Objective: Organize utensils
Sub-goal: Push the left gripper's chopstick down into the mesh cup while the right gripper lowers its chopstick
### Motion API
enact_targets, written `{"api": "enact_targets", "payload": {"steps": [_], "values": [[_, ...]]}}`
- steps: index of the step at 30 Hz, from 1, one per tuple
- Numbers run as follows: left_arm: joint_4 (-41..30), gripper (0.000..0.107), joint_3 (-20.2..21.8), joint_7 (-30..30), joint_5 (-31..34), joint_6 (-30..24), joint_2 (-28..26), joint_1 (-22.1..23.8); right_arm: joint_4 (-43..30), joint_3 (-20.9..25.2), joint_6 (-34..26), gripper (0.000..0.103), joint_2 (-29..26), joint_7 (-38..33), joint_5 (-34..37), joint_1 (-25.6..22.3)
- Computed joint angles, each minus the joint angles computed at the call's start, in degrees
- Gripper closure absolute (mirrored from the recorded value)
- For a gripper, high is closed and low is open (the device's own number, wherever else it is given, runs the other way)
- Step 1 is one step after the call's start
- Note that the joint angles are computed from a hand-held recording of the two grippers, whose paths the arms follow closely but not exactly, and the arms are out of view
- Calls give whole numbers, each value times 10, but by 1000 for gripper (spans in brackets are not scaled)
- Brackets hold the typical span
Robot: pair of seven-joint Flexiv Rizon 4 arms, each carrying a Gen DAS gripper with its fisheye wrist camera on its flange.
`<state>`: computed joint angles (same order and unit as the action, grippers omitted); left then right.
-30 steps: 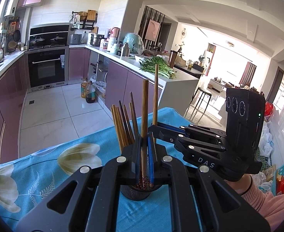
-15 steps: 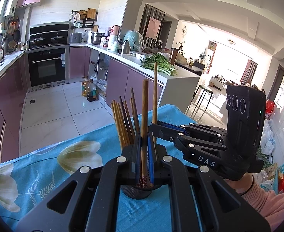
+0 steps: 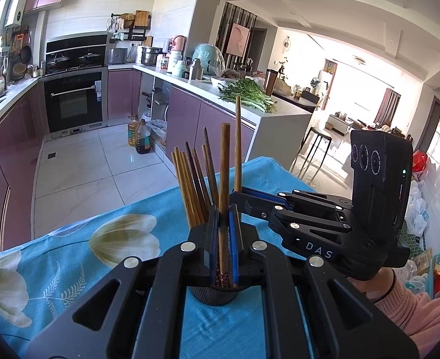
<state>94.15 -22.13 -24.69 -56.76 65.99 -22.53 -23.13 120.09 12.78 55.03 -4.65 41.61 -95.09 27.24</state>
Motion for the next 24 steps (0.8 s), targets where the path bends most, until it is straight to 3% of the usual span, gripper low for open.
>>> {"api": "enact_targets", "payload": {"steps": [24], "values": [[0, 99, -4, -13, 25, 4, -10, 0, 6, -3, 18, 97, -7, 11, -5, -5]]}}
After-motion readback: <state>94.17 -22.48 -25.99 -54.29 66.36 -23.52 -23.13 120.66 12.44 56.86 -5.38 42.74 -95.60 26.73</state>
